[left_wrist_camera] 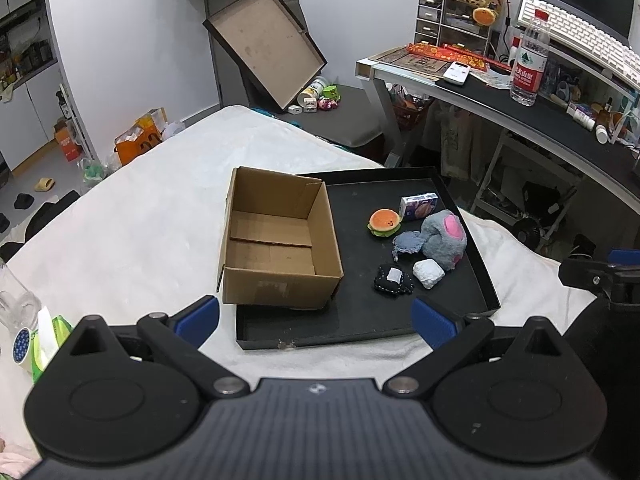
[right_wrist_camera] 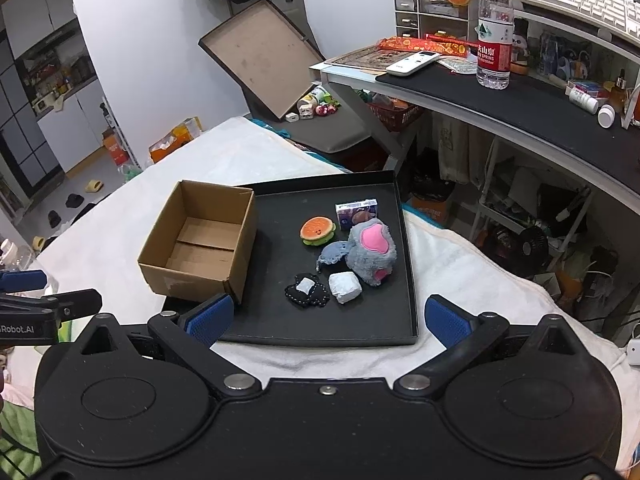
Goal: Organize soft objects
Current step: 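Move the right gripper to the grey plush and close on it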
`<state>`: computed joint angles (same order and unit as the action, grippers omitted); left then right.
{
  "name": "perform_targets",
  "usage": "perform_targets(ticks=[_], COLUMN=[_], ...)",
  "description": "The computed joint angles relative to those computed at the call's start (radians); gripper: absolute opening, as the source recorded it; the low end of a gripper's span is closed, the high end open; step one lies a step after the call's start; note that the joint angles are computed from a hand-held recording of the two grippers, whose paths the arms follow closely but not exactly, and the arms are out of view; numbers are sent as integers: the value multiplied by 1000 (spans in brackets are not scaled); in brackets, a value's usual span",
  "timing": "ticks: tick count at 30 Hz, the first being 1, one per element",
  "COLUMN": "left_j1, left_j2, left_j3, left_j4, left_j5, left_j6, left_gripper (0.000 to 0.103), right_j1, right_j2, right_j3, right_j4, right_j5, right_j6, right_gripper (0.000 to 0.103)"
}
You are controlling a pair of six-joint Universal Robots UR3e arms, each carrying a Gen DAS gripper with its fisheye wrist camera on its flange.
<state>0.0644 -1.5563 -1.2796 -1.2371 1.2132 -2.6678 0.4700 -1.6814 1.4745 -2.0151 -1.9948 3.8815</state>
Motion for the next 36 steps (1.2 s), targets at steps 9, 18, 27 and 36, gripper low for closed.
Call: perform_targets(ticks=[9, 18, 27, 36], left_j1=[-41, -70, -80, -101], left_j2=[-112, -235, -376, -529], left_j3=[52, 129, 270, 464], left_j4=[49, 96, 61, 5], left_j5=[43, 69, 93, 135], left_j6=[-30, -64, -115, -150], left_gripper=[101, 101, 100, 99], right_j1=[-85, -192, -282, -370], right_j2=[-10, -14, -4, 51], right_j3=[72, 149, 231, 217], right_j4=[-93, -175, -273, -276], right_j5=[81, 159, 217, 300], right_j6=[-63, -112, -141, -159], right_gripper=[103, 103, 103, 101])
